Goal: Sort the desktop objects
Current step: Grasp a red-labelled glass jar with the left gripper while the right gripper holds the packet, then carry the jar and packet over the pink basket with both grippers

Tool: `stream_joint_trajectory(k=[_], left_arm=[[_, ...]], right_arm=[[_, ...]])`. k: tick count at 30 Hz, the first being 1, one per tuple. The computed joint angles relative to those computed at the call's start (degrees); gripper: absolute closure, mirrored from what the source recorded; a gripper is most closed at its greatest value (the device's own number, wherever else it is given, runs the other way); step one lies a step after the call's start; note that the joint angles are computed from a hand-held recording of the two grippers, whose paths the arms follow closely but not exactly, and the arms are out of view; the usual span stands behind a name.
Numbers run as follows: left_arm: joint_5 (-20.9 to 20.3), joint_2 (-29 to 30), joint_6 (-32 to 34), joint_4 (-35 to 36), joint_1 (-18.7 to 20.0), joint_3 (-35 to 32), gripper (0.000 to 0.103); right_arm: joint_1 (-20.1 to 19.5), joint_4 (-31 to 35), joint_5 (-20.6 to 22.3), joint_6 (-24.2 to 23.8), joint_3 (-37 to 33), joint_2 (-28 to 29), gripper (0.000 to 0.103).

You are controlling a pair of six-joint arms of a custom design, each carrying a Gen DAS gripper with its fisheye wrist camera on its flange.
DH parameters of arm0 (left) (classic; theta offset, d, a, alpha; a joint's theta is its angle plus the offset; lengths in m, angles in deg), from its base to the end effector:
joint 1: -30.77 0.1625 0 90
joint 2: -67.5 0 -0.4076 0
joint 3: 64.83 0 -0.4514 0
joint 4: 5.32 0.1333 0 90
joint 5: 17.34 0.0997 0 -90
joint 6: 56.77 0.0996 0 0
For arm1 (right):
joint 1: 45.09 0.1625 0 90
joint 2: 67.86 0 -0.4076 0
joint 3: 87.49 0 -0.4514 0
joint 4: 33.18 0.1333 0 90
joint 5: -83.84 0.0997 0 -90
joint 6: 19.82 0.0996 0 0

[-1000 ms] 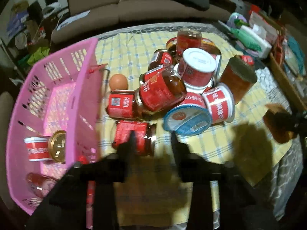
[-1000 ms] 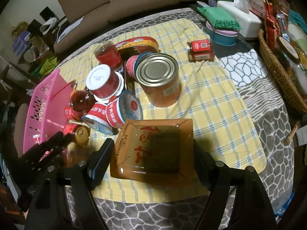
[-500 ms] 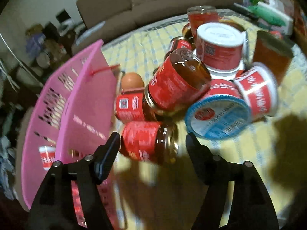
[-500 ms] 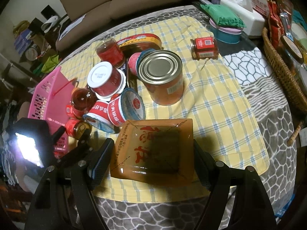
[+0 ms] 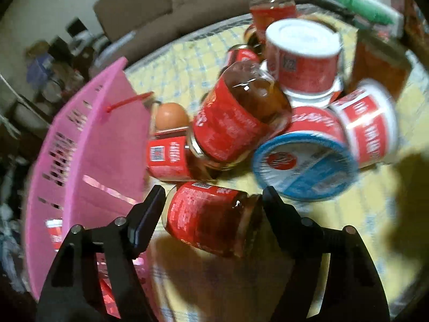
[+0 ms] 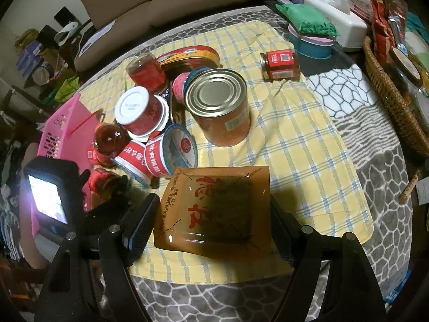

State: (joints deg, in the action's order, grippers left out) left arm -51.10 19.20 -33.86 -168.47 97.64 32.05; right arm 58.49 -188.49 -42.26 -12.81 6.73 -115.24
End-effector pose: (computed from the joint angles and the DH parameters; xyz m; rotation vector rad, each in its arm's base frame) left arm -0.0697 -0.7134 0.1195 0.6023 2.0487 -0.4641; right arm 0.2380 -0.6676 0.0884 0.0111 -2.5279 0.5509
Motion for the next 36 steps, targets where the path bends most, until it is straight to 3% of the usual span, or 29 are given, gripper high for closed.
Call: stream_joint_trajectory(k=[7, 12, 14, 16, 20, 29, 36], left_arm=[[-18.53, -7.81, -16.31, 23.41, 1.06, -1.96, 0.033], [-27.21, -12.1, -21.16, 25.7, 0.69, -1.11, 0.034], [-26.21, -13.95, -21.91, 23.99, -0.44, 0.44, 0.034], [-22.36, -15.58, -21.01, 20.28, -2.03, 2.33, 0.034], [-16.33, -18.5, -18.52, 11.68, -3.78, 5.56, 0.034], [-15.55, -24.18, -19.78, 9.46, -0.47, 5.29, 0.034], [-10.52, -27.87, -19.55, 7.72, 2.35, 5.82, 0.034]], right_arm=[[-0.03, -0.76, -0.08, 0.23, 0.3, -0.25, 0.024], [-0.68, -2.02, 2.66, 0.88, 1.48, -1.54, 0.024], [-1.19, -2.73, 5.74, 1.14, 2.18, -2.4, 0.024], [-1.39, -3.95, 8.2, 0.92, 2.81, -2.94, 0.024], [-0.33, -6.0, 8.21, -0.77, 2.68, -2.32, 0.024], [1.46, -8.02, 9.3, -2.46, 1.45, -0.12, 0.024], [3.82, -7.67, 9.84, -3.24, -1.7, 3.87, 0.024]])
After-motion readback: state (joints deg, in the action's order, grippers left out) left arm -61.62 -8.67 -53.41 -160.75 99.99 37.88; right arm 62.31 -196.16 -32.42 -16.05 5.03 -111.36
